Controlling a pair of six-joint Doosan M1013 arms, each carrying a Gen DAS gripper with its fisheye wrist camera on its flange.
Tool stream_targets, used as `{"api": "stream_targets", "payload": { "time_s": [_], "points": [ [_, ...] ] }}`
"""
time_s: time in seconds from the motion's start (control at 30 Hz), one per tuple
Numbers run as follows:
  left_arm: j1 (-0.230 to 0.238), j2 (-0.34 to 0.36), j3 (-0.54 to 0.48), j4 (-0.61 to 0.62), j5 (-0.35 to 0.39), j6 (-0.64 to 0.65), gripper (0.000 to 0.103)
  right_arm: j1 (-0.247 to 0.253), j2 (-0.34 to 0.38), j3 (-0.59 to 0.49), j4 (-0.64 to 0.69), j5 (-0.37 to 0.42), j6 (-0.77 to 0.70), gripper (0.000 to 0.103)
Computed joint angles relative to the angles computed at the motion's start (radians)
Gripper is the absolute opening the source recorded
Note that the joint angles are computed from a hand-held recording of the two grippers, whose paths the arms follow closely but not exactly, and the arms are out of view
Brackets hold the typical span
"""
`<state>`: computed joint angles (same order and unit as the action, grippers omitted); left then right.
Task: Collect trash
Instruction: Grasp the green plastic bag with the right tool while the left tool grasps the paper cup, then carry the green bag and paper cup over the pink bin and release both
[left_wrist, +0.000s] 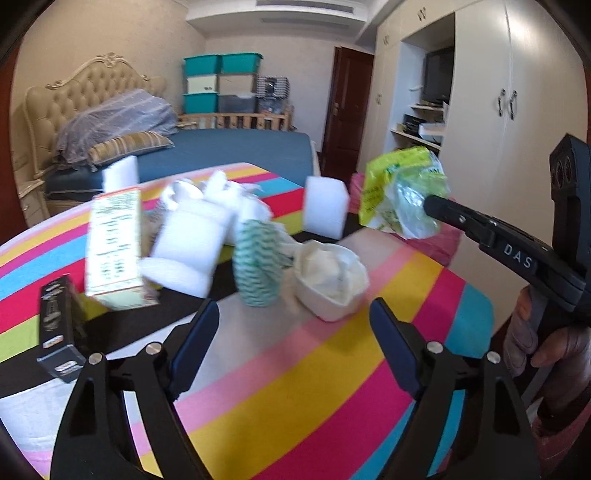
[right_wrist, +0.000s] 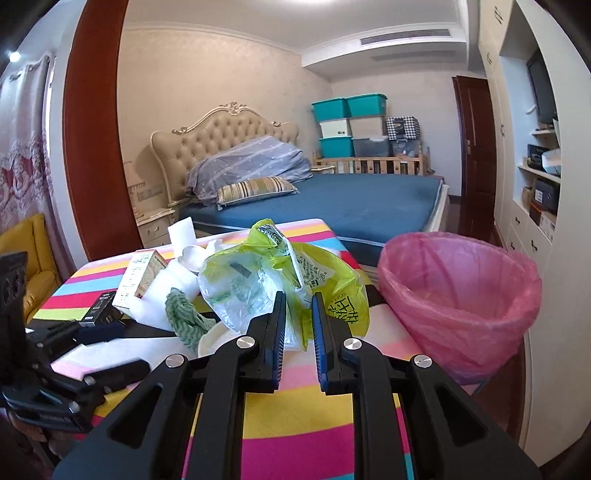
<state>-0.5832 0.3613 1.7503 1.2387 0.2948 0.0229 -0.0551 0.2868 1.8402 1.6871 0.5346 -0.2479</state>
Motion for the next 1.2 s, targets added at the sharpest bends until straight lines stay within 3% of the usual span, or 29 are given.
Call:
{"api": "stream_targets", "payload": {
  "time_s": [0.1,0.2,0.27,0.43,0.6,0.67,0.8,0.97,1.2],
  "points": [
    [0.003,0.029,-0.046,-0.237,-0.015,0.255,0.079,-0.013,-0.001,0.003,0.009,0.005,0.003,0.015],
    [0.004,0.07,-0.113,-0.523,0.013,0.542,0.079,-0.028,-0.005,0.009,0.031,0.011,-0.008,0.015],
    [0.006,0.096,-0.153,-0.649,0.049,0.671,0.079,-0.039,-0.008,0.012,0.043,0.015,-0.012,0.015],
    [0.014,0.16,-0.255,-0.781,0.16,0.797,0.079,-0.057,-0.008,0.016,0.032,0.032,0.003,0.015],
    [0.021,0.201,-0.323,-0.746,0.233,0.768,0.078,-0.06,-0.002,0.018,0.009,0.041,0.017,0.015],
    [0.023,0.206,-0.332,-0.769,0.236,0.806,0.064,-0.063,0.001,0.014,0.001,0.042,0.028,0.015],
    [0.014,0.186,-0.297,-0.695,0.183,0.756,0.061,-0.068,0.009,0.008,-0.011,0.041,0.049,0.015],
    [-0.005,0.141,-0.222,-0.455,0.112,0.508,0.061,-0.067,0.01,0.008,-0.02,0.03,0.056,0.015],
    [-0.03,0.097,-0.162,-0.082,0.094,0.109,0.062,-0.053,0.001,0.016,-0.011,-0.02,0.035,0.015]
  ]
}}
